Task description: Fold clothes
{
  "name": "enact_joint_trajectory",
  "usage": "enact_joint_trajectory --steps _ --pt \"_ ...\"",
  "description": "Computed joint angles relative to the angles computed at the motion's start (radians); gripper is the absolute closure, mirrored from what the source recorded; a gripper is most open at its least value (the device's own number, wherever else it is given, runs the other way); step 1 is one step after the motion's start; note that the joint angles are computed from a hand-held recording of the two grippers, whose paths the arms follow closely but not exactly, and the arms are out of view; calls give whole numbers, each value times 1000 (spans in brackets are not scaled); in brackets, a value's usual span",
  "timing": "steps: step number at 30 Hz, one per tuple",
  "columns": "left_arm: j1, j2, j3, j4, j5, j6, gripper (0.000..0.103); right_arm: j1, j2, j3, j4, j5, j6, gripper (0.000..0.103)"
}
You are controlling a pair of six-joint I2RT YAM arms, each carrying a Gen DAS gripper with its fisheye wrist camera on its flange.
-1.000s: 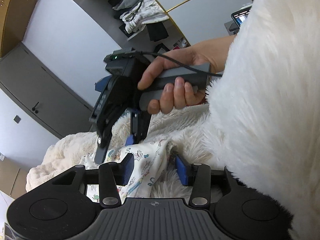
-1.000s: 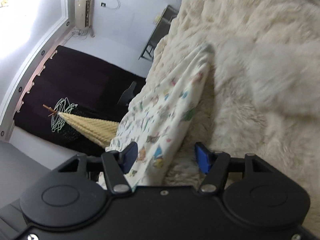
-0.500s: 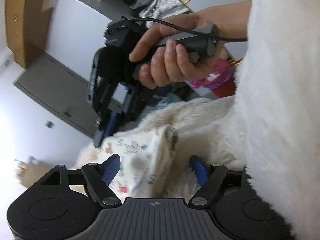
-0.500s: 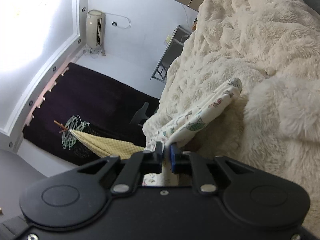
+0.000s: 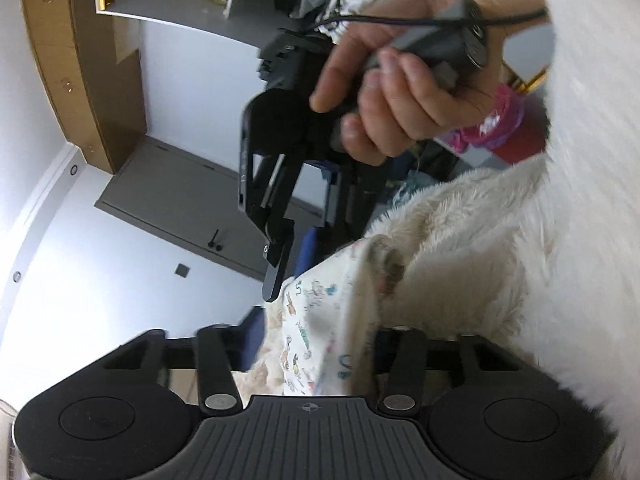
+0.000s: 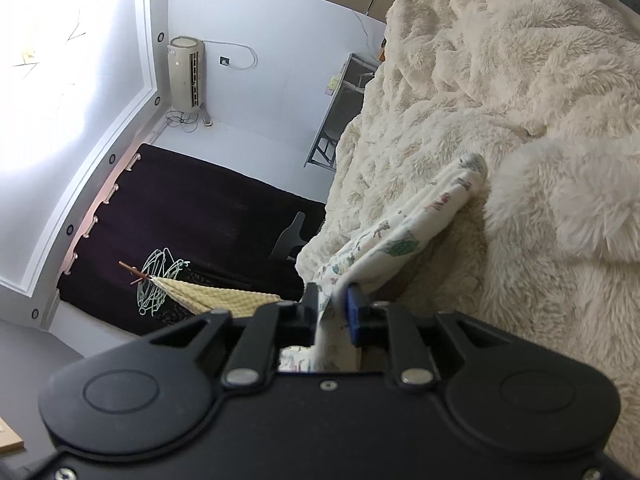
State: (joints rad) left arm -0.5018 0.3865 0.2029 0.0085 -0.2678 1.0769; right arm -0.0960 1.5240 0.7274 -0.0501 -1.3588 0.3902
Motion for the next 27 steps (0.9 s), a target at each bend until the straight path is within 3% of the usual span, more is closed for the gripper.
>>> enact_joint_trajectory --steps 6,8,10,13,15,17,19,21,23,24,25,27 --pt "242 47 89 -22 237 -126 74 -2 9 5 -19 12 -35 83" --pt "245 -4 87 -60 226 -124 69 1 11 1 4 16 -15 83" --pt "196 -8 68 -37 168 -99 56 6 11 -4 29 25 10 83" --pt "163 -30 64 -104 154 -78 55 16 9 -11 64 25 43 82" --pt "157 -13 52 -82 156 -72 55 15 8 -17 87 21 63 81" --pt "159 12 34 -26 161 -62 62 7 6 -23 109 14 79 80" --pt "182 25 24 10 186 -54 79 0 0 -23 109 16 74 78" --pt "214 28 16 33 222 -50 90 -17 -14 -15 83 34 37 74" --pt "289 11 50 -26 321 -63 93 -10 -71 -6 0 124 -155 63" --pt "334 3 72 -63 379 -70 93 -6 -101 -7 -20 171 -237 51" --pt "412 13 114 -113 475 -86 94 -3 -131 -9 -31 218 -313 40" --pt "609 76 229 -228 714 -117 94 49 -224 -57 -12 382 -515 35"
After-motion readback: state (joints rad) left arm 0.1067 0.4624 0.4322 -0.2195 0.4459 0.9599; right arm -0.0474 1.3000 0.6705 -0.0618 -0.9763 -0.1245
